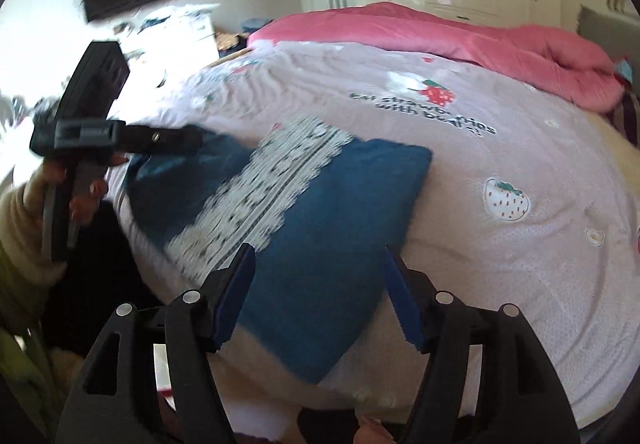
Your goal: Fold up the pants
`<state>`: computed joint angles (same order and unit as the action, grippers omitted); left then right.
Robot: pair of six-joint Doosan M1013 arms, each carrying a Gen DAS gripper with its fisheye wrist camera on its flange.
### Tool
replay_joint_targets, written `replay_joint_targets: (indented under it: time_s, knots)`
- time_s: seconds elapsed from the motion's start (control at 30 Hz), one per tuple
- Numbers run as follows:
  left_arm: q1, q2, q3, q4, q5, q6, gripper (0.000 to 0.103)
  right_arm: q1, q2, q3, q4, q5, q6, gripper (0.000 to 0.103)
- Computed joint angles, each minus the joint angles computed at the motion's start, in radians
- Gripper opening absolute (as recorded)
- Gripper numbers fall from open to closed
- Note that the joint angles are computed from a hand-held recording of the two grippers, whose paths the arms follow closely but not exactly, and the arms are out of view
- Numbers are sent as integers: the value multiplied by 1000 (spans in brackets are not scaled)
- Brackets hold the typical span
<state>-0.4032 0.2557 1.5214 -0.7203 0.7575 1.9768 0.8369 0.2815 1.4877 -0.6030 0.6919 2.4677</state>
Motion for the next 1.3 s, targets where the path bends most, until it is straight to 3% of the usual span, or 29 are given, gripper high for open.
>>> replay_joint_targets:
  time_s: [0.13, 0.23, 0.33, 0.43, 0.5, 0.53, 0.57, 0.6, 0.67, 0.73, 0.87, 1.17, 1.3]
  knots:
    - [-22, -43, 50, 69, -40, -25, 72, 26, 15, -8, 10, 46, -63, 63]
    - [-30, -53, 65, 44, -13, -5, 70, 39, 25, -10, -4, 76, -92, 62]
    - [-64, -59, 72, 126, -29, -49, 64, 50, 34, -13, -39, 98, -107, 62]
    - [-85, -58, 76, 134, -15, -44, 54, 50, 47, -24, -41, 118, -139, 59]
    - [-106, -63, 81, 193, -34, -76, 45, 49, 64, -43, -31, 162, -165, 44]
    - [-114, -68, 87, 211, -48, -85, 38, 48, 67, -46, -24, 171, -175, 32]
    - [-119, -71, 89, 222, -56, -89, 30, 47, 70, -46, -17, 171, -187, 27]
    - [-122, -71, 87, 225, -55, -87, 27, 46, 73, -47, -5, 172, -201, 14]
    - [-124, -68, 85, 221, -53, -90, 18, 41, 78, -49, 36, 175, -232, 5]
    - [-127, -60, 80, 212, -34, -79, 11, 37, 74, -48, 54, 183, -240, 5]
    - [-132, -33, 70, 292, 21, -159, 11, 42, 68, -42, 47, 180, -249, 5]
    - [-121, -29, 80, 287, 24, -156, 12, 33, 83, -45, 113, 184, -263, 9]
    - [-114, -29, 81, 262, 29, -145, 12, 22, 70, -38, 184, 160, -289, 18]
